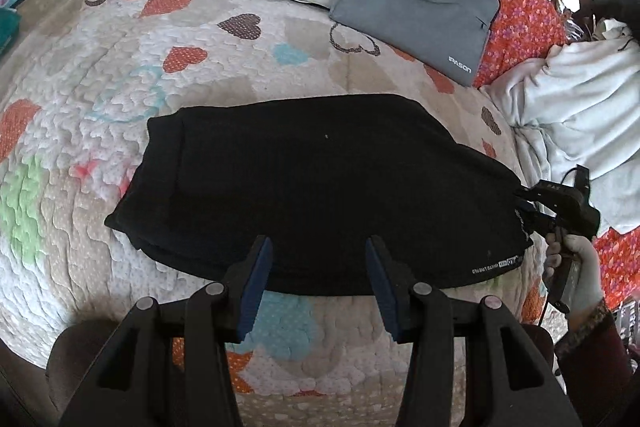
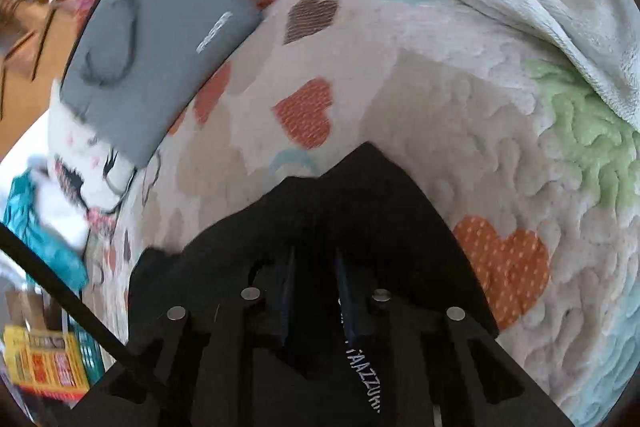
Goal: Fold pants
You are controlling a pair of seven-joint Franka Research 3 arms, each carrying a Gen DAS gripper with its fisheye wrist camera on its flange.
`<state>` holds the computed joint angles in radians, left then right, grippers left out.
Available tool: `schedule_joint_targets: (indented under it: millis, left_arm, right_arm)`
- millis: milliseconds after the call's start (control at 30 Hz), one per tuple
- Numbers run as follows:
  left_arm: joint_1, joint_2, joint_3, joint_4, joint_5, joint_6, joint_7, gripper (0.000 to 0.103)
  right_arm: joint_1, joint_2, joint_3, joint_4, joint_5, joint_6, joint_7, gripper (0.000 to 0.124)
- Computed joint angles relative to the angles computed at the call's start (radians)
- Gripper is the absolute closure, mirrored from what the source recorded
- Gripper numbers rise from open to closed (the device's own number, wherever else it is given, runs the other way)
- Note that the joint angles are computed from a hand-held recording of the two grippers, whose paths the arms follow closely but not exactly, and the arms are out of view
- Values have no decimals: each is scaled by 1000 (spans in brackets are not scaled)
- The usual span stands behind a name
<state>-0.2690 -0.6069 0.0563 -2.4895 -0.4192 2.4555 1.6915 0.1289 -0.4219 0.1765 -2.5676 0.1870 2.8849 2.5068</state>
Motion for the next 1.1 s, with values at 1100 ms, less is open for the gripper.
schedule_joint_targets:
  millis: [1100]
  left_arm:
    - [-129, -41, 105, -145, -441, 203, 461, 53]
  right_arm:
    - [358, 756, -139, 1136, -202, -631, -354, 98]
